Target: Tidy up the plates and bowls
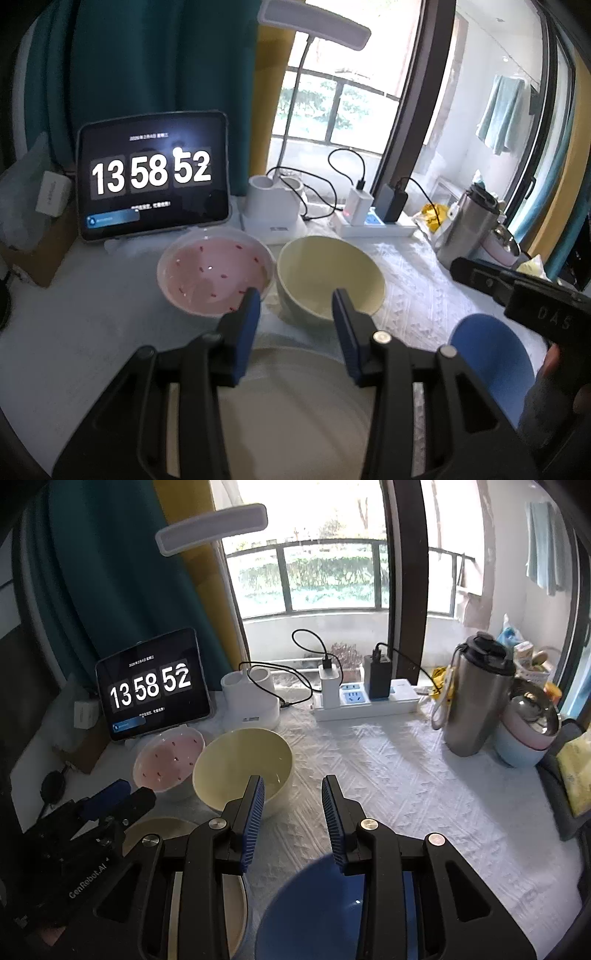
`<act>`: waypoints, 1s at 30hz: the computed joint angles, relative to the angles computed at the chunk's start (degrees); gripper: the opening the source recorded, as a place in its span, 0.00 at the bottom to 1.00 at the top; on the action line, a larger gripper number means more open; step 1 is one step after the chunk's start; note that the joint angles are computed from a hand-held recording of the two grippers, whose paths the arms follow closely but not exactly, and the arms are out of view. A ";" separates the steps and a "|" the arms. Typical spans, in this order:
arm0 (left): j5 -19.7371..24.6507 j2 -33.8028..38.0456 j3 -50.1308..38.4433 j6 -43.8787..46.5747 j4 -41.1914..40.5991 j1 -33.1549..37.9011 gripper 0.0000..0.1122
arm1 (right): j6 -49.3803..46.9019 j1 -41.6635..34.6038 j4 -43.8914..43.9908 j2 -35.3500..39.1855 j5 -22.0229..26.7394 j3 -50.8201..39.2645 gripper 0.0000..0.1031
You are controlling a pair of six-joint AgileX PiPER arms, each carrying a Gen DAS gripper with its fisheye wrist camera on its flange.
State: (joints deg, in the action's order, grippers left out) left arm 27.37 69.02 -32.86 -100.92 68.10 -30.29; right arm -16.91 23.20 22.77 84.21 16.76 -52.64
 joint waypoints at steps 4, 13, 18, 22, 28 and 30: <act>-4.83 2.68 -1.82 4.72 -3.87 4.39 0.37 | 3.21 -0.02 -1.48 3.39 2.34 -3.64 0.33; -12.65 9.83 -6.18 30.64 -29.12 11.91 0.38 | 7.96 -1.37 -1.05 13.11 11.53 -14.27 0.33; -13.28 13.16 -8.12 41.31 -40.31 13.75 0.38 | 10.68 -0.82 -3.20 17.55 15.91 -19.51 0.33; -12.49 15.68 -9.85 47.86 -46.59 14.12 0.38 | 13.95 -0.05 -5.41 21.98 20.63 -24.47 0.33; -10.96 18.12 -12.22 48.40 -47.36 13.38 0.38 | 21.75 2.70 -13.77 30.88 31.06 -35.07 0.33; -10.31 19.07 -13.18 47.65 -46.22 12.76 0.39 | 20.76 2.24 -11.97 31.78 30.46 -34.97 0.33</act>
